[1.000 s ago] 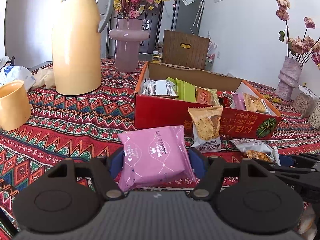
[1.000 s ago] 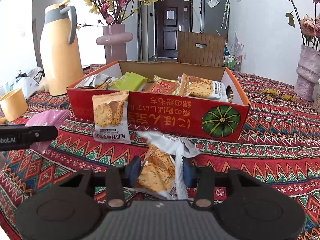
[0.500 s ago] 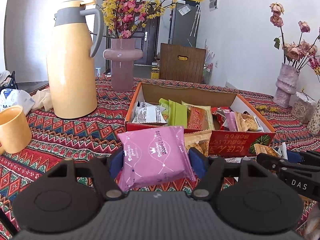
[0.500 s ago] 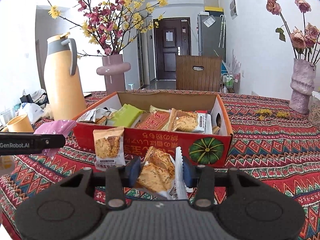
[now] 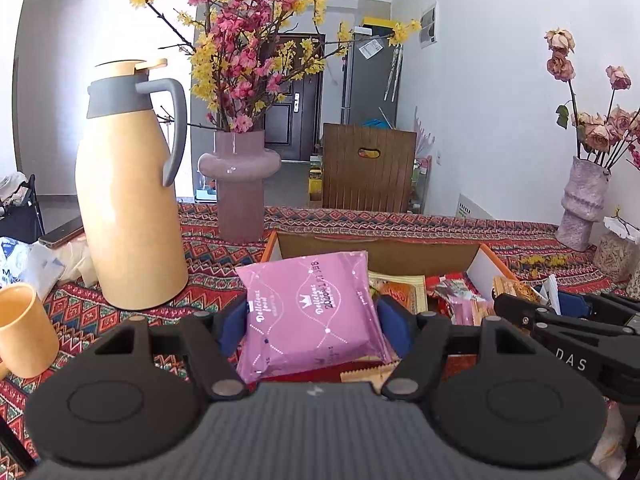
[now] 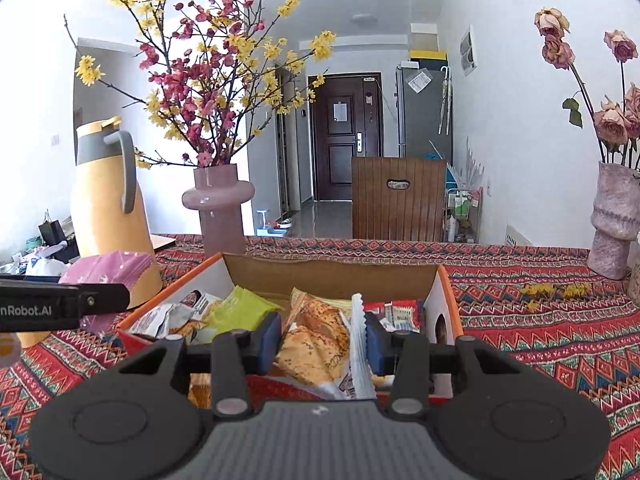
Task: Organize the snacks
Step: 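Carry both held packets over the red box and open both tools to drop them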
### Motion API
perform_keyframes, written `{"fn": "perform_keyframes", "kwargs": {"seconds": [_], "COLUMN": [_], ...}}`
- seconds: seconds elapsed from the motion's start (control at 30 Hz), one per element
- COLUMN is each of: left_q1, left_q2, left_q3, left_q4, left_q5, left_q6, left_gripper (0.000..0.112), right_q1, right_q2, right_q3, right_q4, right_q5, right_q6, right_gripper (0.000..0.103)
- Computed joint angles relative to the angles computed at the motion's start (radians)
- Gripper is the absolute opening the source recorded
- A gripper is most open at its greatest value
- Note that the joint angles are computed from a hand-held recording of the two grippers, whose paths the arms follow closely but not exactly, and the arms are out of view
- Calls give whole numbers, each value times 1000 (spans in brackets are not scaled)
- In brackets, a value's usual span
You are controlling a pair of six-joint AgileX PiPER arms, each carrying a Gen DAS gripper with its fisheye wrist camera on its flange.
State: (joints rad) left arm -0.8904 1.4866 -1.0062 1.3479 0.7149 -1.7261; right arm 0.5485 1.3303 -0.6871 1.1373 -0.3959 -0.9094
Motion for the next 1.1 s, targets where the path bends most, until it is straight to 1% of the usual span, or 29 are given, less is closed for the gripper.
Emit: {"fn": "perform_keyframes", "kwargs": {"seconds": [0.17, 0.27, 0.33, 0.4, 0.47, 0.57, 0.67, 0.8, 0.87, 0.93, 0.97, 1.0, 1.03, 1.07, 1.1], "left_q1": [48, 74, 93, 117, 145, 161, 167, 161, 156, 146, 142, 142, 138, 130, 123], "left_q2": [67, 116, 155, 196, 226, 254, 254, 255, 252, 247, 243, 235, 230, 228, 228], "left_q3": [-98, -145, -162, -178, -184, -183, -169, -159, -148, -139, -130, -121, -114, -107, -103], "left_q4": [19, 63, 133, 164, 169, 174, 199, 220, 242, 249, 265, 285, 299, 311, 321], "left_q5": [-21, -30, -23, -18, -48, -70, -90, -92, -87, -65, -52, -45, -32, -6, 16], "left_q6": [18, -12, -83, -129, -146, -137, -159, -175, -203, -233, -260, -286, -307, -331, -350], "left_gripper": [70, 70, 70, 70, 70, 69, 69, 69, 70, 77, 80, 86, 97, 103, 103], "right_q1": [-57, -71, -77, -76, -70, -73, -70, -66, -62, -61, -67, -72, -74, -74, -76], "right_q2": [85, 137, 169, 203, 230, 254, 266, 275, 270, 266, 259, 252, 248, 242, 235], "right_q3": [-105, -147, -154, -154, -156, -160, -163, -169, -163, -158, -153, -146, -141, -133, -122], "right_q4": [-62, -136, -211, -258, -240, -257, -244, -214, -209, -194, -198, -202, -205, -207, -217], "right_q5": [30, 10, -14, -46, -68, -63, -60, -59, -71, -87, -87, -89, -96, -107, -120], "right_q6": [46, 130, 220, 266, 241, 251, 233, 208, 213, 211, 225, 238, 249, 261, 282], "right_gripper": [42, 42, 42, 42, 42, 42, 43, 43, 45, 45, 48, 53, 69, 88, 96]}}
